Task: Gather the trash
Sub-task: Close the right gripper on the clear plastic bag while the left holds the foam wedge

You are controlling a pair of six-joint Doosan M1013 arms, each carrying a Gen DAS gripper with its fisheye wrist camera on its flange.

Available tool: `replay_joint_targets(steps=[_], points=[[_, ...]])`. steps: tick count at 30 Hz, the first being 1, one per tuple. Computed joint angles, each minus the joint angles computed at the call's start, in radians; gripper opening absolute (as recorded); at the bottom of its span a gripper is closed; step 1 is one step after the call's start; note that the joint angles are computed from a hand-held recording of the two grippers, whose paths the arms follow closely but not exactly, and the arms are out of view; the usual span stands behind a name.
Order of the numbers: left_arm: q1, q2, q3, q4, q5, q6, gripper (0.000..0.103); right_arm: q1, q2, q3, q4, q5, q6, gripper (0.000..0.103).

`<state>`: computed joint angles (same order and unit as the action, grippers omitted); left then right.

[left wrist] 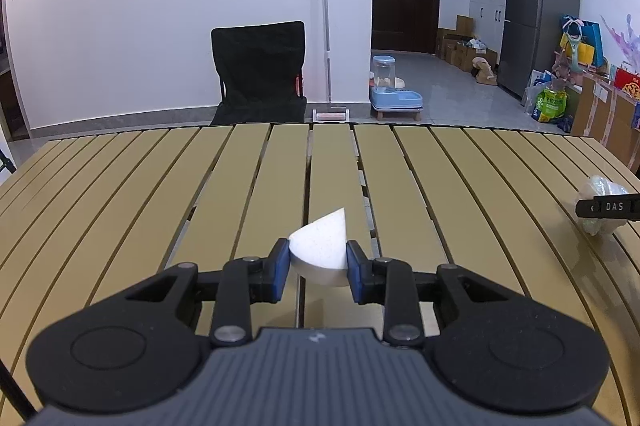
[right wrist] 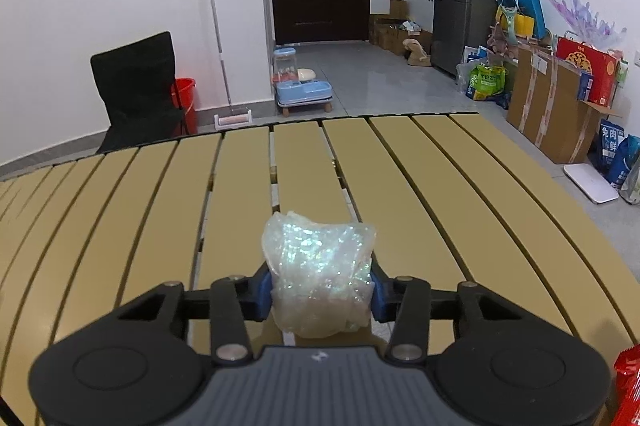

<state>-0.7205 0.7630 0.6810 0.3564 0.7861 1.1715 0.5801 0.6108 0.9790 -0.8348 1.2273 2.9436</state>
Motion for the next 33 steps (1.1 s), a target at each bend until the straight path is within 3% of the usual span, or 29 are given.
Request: replay_joint_targets(steps=[13, 33], points=[[-0.019, -0.047, 0.041, 0.06, 0.007, -0.064, 0.03, 0.041, -0.027, 0.004, -0.022, -0.004, 0.003, 0.042], [-0.044, -0.285, 0.336, 0.189, -0.069, -0.209, 0.03, 0.184, -0.075, -0.018, -0.08, 0.009, 0.01, 0.041]])
